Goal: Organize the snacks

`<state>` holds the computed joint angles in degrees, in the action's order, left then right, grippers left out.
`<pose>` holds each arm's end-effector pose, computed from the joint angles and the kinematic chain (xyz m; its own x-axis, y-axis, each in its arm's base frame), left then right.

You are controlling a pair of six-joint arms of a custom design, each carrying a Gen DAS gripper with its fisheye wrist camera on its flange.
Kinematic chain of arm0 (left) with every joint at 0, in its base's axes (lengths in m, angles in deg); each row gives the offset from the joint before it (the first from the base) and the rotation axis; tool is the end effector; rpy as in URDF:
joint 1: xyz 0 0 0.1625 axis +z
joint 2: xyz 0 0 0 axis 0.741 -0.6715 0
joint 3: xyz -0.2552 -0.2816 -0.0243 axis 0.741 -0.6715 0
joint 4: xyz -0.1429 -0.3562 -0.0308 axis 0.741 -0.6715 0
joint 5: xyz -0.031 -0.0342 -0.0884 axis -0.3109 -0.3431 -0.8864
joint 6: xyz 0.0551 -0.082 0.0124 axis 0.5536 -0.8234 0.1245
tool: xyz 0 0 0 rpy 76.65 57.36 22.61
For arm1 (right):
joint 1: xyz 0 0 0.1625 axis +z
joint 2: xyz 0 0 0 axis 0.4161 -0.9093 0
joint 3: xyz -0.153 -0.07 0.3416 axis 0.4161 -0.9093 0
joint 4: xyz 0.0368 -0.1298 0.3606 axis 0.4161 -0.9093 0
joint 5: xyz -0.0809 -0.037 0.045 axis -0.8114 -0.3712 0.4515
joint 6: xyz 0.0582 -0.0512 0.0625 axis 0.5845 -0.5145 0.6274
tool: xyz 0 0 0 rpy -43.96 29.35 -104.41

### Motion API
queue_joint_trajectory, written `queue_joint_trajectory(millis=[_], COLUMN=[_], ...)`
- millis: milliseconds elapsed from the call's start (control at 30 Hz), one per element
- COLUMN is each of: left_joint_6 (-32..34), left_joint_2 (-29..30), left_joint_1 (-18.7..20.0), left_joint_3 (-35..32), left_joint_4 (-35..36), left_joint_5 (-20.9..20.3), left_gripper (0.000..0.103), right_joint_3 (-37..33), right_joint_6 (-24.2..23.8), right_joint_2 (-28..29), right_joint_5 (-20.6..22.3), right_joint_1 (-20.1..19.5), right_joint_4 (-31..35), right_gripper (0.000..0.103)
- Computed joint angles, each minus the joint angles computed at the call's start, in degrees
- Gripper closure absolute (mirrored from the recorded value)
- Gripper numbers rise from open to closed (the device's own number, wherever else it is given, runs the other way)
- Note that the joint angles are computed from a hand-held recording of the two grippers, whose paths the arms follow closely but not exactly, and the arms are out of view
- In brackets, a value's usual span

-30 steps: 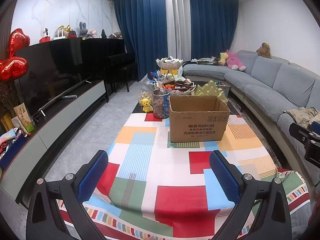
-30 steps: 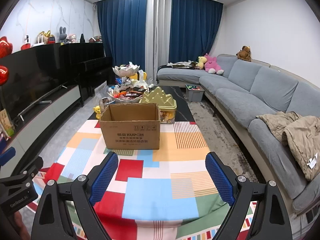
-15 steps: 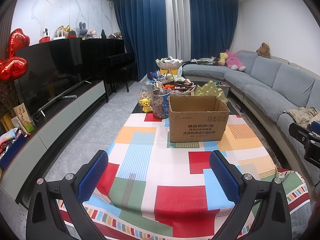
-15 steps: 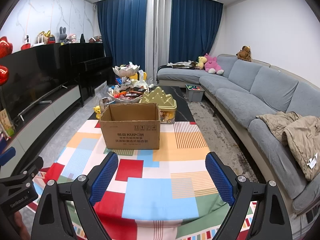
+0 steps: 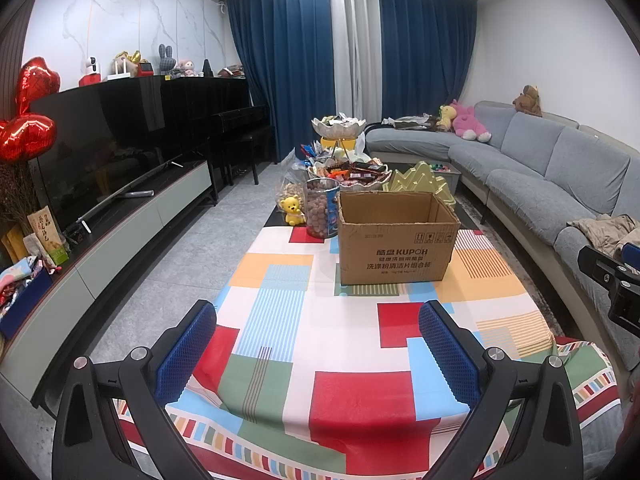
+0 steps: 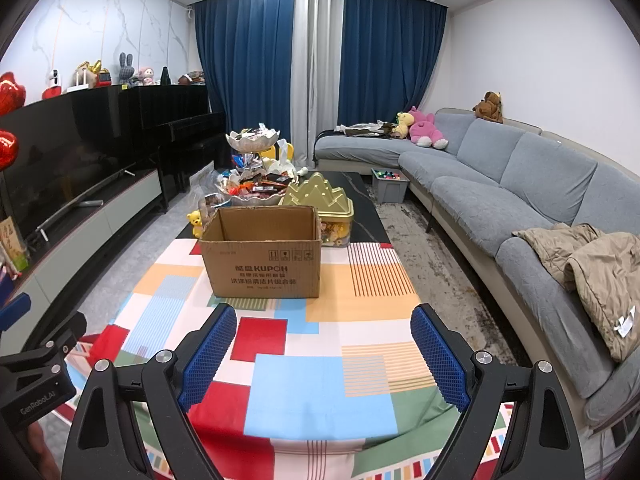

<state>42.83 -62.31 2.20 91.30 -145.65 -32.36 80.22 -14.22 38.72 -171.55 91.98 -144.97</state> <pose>-0.1972 -0.5910 0.3505 -0.6311 -0.3129 -0.7097 0.5112 0.5203 -0.6840 0.4121 -0.6596 0.1627 -0.6728 -0.2073 0.7102 -0.6958 0.5035 -0.5122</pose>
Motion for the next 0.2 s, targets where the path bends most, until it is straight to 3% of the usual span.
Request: queue_joint_trajectory(millis=[200], left_joint_6=[-0.4], left_joint_2=[-0.2], left_joint_1=[0.2], left_joint_3=[0.1], left_joint_4=[0.7], left_joint_5=[-0.9], left_gripper=[0.000], right_joint_3=[-0.1], right_joint_6=[0.2], right_joint_2=[0.0], right_joint_5=[-0.2], right_joint_1=[0.0], right_joint_4=[0.3], right_gripper=[0.013])
